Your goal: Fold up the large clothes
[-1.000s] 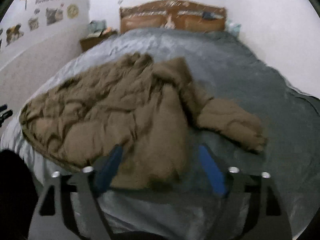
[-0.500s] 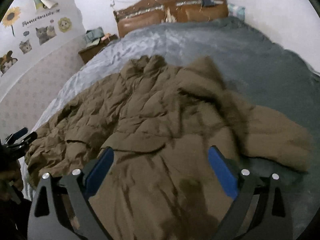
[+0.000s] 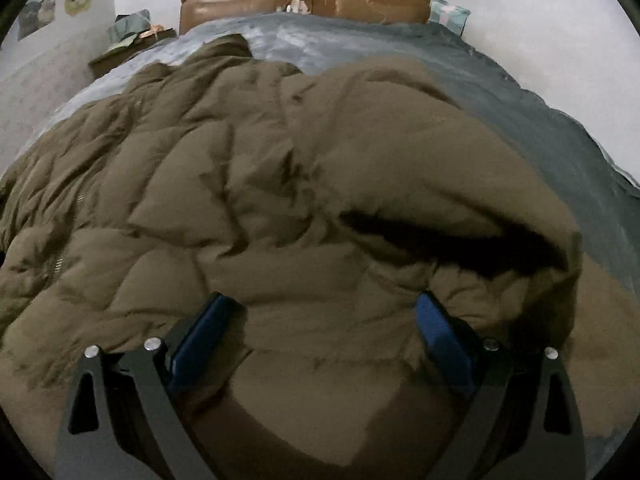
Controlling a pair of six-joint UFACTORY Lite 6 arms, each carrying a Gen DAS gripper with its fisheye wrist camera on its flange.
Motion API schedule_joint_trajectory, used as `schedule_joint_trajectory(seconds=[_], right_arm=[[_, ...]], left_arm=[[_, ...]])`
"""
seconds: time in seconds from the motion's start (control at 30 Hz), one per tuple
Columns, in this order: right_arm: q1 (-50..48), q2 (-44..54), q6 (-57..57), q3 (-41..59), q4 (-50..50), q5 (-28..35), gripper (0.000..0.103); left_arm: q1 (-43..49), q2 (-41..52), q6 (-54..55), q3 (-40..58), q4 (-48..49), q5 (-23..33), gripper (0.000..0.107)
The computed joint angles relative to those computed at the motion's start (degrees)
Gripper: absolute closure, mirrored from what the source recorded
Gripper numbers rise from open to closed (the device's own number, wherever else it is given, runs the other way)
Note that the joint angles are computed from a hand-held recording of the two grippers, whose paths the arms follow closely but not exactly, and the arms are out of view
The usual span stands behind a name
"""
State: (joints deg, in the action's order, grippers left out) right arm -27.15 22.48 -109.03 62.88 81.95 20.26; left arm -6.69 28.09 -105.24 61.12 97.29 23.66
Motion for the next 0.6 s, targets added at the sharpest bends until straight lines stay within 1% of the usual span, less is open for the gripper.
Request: schedule_joint_trajectory(seconds=[0.03, 0.13, 0.2, 0.23, 0.27, 0.3, 0.33, 0.37, 0.4, 0.43, 0.5, 0.6], right_arm=[[0.01, 0.60, -1.56, 0.14, 1.53, 0.02, 0.008], [-0.47, 0.46, -1.67, -0.24, 1.23, 0.69, 0.008], [-1.39, -0.61, -0.58, -1.17, -0.24, 1.87, 0.008], [-1.08, -0.68, 1.91, -0.49, -2.56, 1.87, 0.008], [-1.68, -2.66, 4.41, -1.40, -5.77, 2.36, 0.008], [-2.25, -6.62, 4.83, -3.97, -6.93, 3.14, 0.008], [-3.13, -9.97, 6.73, -5.18, -9.14, 4.86, 0.008], [-4.13, -13.82, 7.20, -7.15, -9.60, 6.90, 0.008], [-5.85, -18.60, 8.93, -8.94, -10.61, 10.33, 0.007], [-7.29, -21.57, 10.29, -9.87, -11.10, 13.17, 0.005], [-10.56, -27.57, 12.72, -12.08, -12.07, 19.11, 0.004], [-14.39, -33.83, 14.05, -15.10, -13.14, 25.97, 0.004]], left_arm=[[1.10, 0.31, -1.73, -0.27, 1.11, -1.95, 0.007], [0.52, -1.05, -10.60, -3.82, 9.72, -0.42, 0.007], [0.74, -4.28, -14.74, -7.45, 14.13, -0.77, 0.007], [1.10, -7.42, -14.45, -9.54, 14.17, -1.71, 0.009], [1.55, -12.46, -14.59, -12.81, 14.33, -3.68, 0.009], [2.01, -17.89, -14.10, -15.94, 13.62, -5.30, 0.010], [2.27, -22.74, -11.27, -18.46, 10.53, -6.54, 0.010], [1.92, -28.73, -7.30, -21.36, 5.05, -5.38, 0.010], [2.01, -34.72, -1.30, -24.34, -0.72, -4.34, 0.009], [2.58, -38.84, 4.67, -26.25, -5.83, -4.01, 0.009], [5.15, -48.09, 16.47, -30.58, -16.58, 0.42, 0.009], [12.00, -57.01, 32.71, -34.76, -24.95, 1.54, 0.009]])
